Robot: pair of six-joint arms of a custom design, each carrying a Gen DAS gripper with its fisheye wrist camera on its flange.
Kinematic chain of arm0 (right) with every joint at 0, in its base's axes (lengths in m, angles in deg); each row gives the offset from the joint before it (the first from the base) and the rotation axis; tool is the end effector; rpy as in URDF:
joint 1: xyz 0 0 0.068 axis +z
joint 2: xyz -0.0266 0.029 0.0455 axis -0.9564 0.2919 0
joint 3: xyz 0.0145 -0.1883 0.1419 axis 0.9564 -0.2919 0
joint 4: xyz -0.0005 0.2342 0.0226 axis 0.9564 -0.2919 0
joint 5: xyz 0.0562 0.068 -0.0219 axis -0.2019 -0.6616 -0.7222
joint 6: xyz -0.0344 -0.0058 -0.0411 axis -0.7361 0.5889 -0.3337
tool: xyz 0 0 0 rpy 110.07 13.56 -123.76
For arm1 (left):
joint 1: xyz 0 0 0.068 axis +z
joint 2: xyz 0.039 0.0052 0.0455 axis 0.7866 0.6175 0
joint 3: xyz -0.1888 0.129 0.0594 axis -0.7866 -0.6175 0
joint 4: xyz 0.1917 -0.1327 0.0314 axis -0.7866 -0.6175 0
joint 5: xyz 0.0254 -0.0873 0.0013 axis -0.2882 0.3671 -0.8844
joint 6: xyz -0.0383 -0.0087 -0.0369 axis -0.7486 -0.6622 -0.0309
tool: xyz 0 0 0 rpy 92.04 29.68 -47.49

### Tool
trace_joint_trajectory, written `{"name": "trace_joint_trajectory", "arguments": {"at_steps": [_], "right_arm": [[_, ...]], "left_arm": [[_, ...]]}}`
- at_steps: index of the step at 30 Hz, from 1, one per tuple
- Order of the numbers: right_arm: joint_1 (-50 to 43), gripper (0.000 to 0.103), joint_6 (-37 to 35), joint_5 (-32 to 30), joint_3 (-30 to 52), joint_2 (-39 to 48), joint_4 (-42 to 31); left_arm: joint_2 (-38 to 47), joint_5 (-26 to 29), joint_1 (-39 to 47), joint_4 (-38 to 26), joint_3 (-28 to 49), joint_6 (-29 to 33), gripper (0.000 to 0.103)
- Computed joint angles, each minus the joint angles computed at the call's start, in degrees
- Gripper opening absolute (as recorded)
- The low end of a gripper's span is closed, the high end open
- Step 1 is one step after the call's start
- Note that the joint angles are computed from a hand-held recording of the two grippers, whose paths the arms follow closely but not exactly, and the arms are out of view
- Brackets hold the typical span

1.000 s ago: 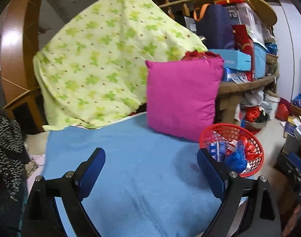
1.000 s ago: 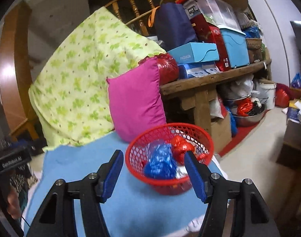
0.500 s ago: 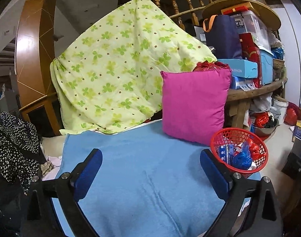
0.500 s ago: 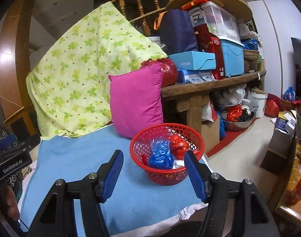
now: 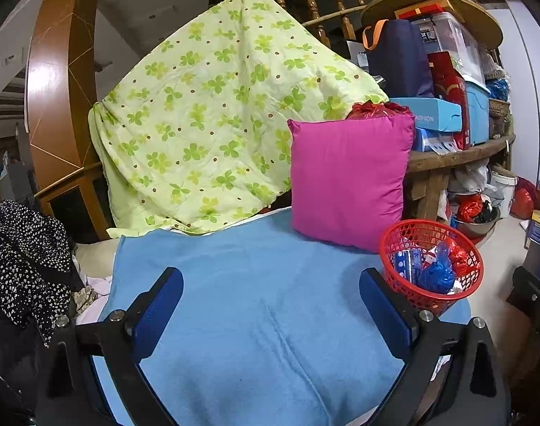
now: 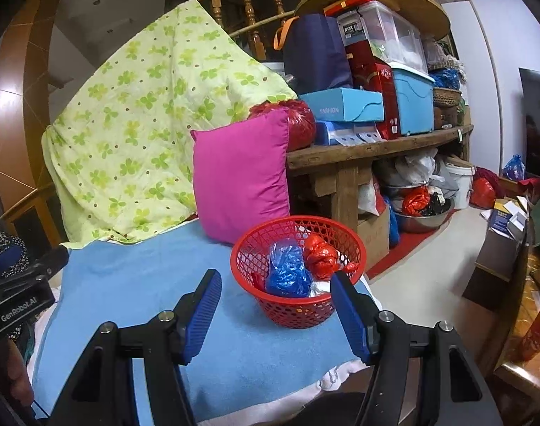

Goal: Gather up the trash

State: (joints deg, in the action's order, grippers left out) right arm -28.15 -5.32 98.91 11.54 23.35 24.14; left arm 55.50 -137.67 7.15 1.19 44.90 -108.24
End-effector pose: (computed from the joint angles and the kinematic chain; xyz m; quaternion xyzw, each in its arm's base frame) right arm 0.1753 0.1438 0.2366 0.0521 0.8387 0.0587 0.5389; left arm 0.1949 -0.1539 0.2586 -0.0170 0.8296 0.1135 0.5465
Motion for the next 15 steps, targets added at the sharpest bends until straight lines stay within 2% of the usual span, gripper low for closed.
{"name": "trace_joint_trajectory", "arguments": {"at_steps": [15], "right_arm": [[-4.00, 0.068, -0.56, -1.30, -1.11, -0.54, 0.45]], "left_arm": [[4.40, 0.66, -1.64, 0.72, 2.70, 1.79, 0.099]]}}
